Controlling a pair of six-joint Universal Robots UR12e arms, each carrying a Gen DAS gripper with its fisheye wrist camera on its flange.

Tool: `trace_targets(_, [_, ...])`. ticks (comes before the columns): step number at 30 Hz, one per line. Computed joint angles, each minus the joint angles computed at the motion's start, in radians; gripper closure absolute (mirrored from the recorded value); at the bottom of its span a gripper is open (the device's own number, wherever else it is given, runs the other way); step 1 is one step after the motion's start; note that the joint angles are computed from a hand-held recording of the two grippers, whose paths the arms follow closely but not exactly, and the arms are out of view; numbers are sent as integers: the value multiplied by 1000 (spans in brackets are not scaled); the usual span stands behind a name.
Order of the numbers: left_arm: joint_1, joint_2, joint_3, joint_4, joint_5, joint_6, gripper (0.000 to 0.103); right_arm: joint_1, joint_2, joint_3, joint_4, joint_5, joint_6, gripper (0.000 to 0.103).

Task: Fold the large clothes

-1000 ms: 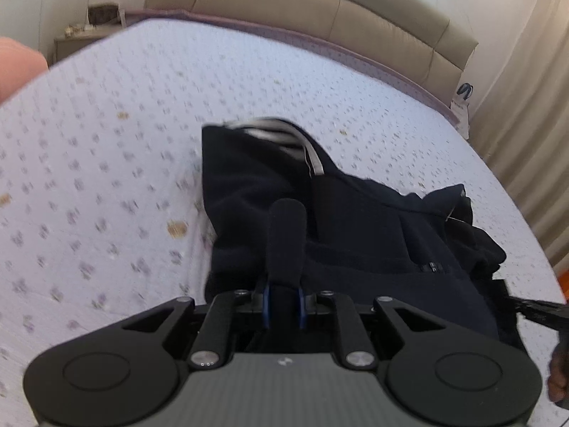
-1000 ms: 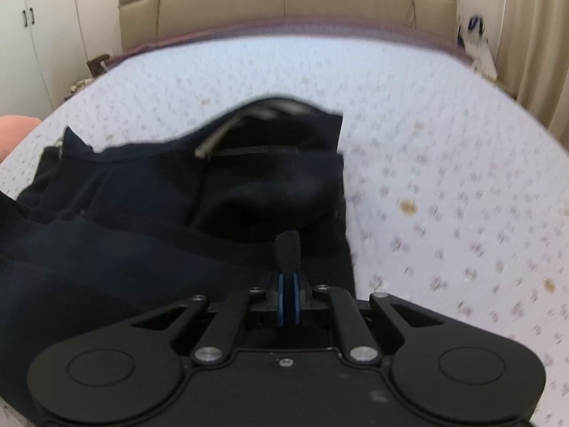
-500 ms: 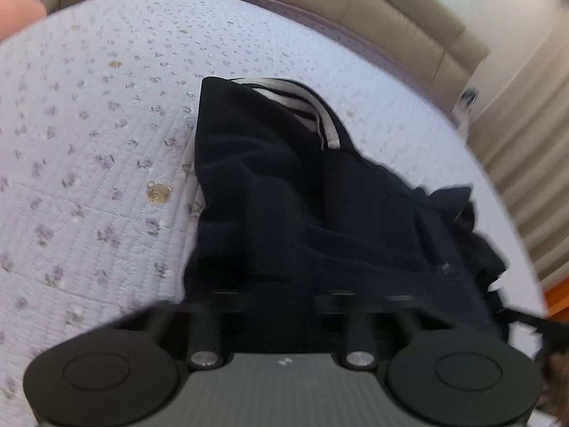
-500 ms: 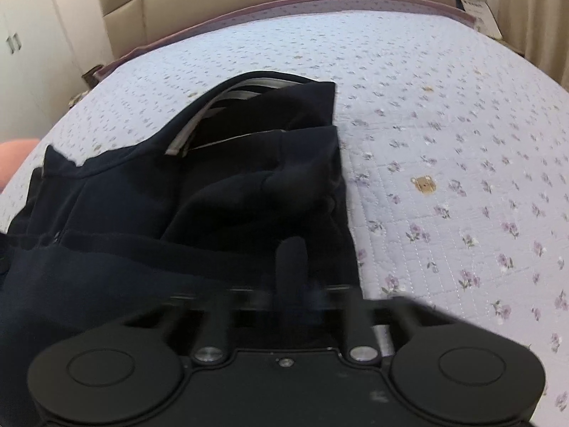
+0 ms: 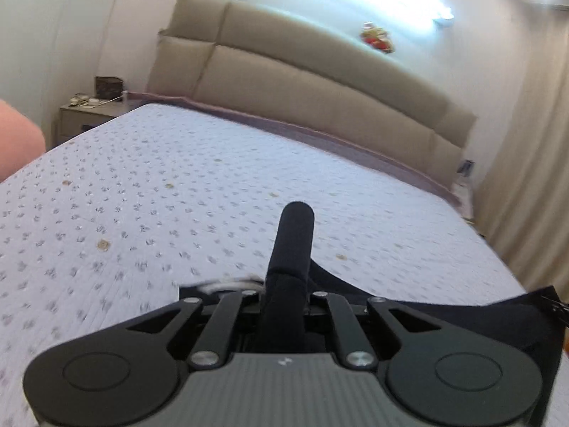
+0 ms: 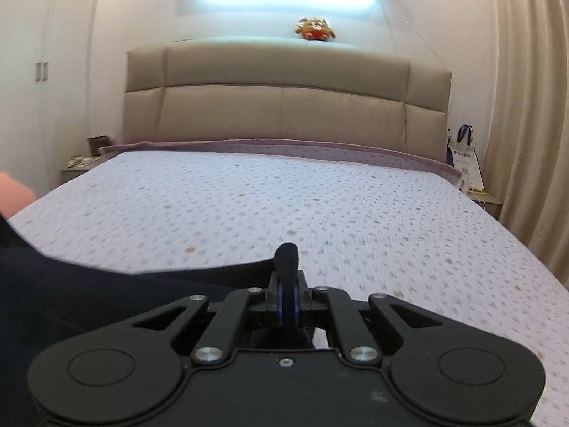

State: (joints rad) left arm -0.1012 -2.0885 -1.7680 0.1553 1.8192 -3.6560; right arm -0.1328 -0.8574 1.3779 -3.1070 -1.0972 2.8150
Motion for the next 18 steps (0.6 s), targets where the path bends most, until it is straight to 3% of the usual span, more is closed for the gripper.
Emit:
trace_targets(3, [9, -78, 84, -108, 46, -22, 94, 41, 91, -110, 59, -89, 1, 97])
trace_targets(6, [11, -134, 131, -194, 69, -49, 93, 79, 159, -173, 125, -209, -62, 97])
trace_targets(9, [12, -161, 140, -206, 71, -46, 92, 99, 192, -194, 172, -278, -121, 97])
trace_targets(15, [-8, -160, 165, -255, 137, 58, 82, 112, 197, -189, 165, -322, -180, 86])
trace_targets(18, [-24, -115, 125, -215, 190, 104, 74, 91, 155, -161, 180, -246, -149, 86])
